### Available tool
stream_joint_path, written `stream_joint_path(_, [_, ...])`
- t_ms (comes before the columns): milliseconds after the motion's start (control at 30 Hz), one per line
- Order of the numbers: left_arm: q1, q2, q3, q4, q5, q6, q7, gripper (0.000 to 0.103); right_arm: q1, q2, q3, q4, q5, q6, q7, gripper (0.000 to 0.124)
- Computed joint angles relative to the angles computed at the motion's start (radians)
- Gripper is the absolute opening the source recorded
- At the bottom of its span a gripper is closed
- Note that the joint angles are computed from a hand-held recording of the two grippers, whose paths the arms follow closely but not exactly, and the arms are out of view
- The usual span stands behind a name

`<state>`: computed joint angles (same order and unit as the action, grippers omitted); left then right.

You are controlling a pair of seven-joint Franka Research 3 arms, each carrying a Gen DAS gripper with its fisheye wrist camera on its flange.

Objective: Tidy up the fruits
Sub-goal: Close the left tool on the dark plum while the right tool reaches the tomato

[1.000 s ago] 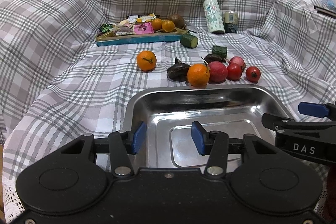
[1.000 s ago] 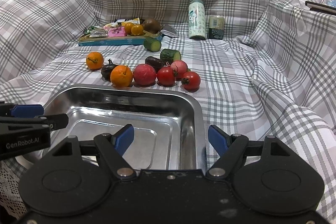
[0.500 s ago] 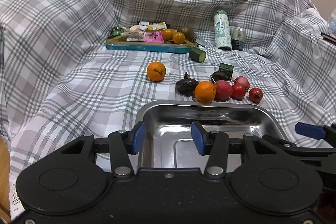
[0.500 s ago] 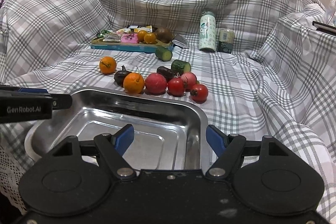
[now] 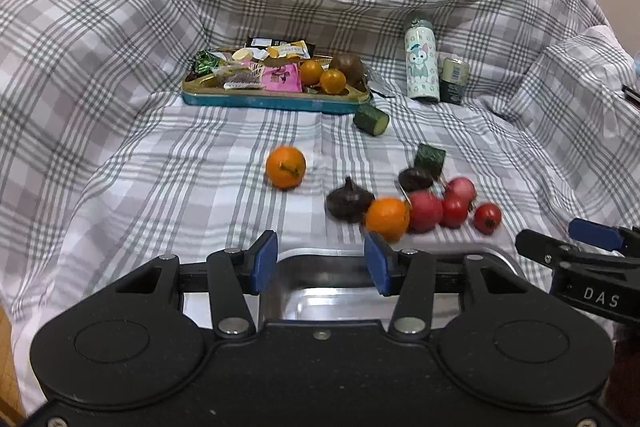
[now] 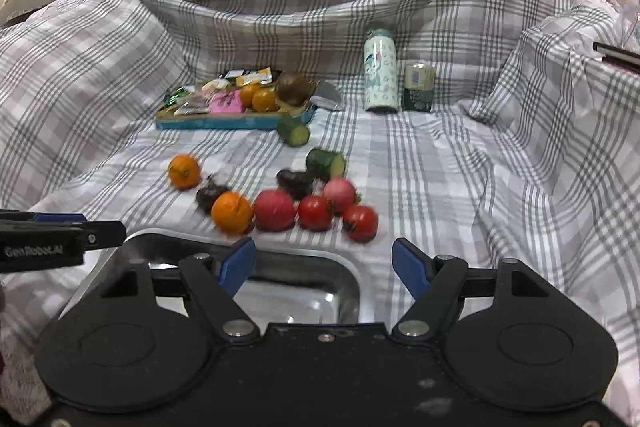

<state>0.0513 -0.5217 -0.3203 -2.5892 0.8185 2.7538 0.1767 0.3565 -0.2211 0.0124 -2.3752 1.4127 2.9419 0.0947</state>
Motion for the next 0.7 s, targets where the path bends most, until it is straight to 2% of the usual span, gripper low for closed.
stream_joint_path(267, [0.019, 0.129, 0.051, 0.103, 0.013, 0.036, 0.071, 0.055, -0.022, 0.151, 0.024, 0.134, -0.011, 0.047, 0.016, 0.076])
stream_joint_path(400, [-0.009, 0.195, 0.100, 0.145, -0.061, 0.064, 0.146, 0.055, -0.037, 0.208, 0.043, 0.183, -0.024, 0.057, 0.031, 0.076])
stream_joint_path(500, [-0.043, 0.246, 0.140, 0.174, -0.165, 0.081, 0.237, 0.055, -0.048, 0.237, 0.056, 0.209, -0.022, 0.058, 0.032, 0.076])
stream_joint_path(600, [-0.051, 0.290, 0.148, 0.205, -0.222, 0.083, 0.289, 0.055, -0.060, 0.260, 0.066, 0.226, -0.019, 0.053, 0.044, 0.076])
stream_joint_path(700, [-0.052, 0.327, 0.143, 0.237, -0.237, 0.067, 0.313, 0.055, -0.071, 0.277, 0.070, 0.231, -0.086, 0.041, 0.123, 0.076])
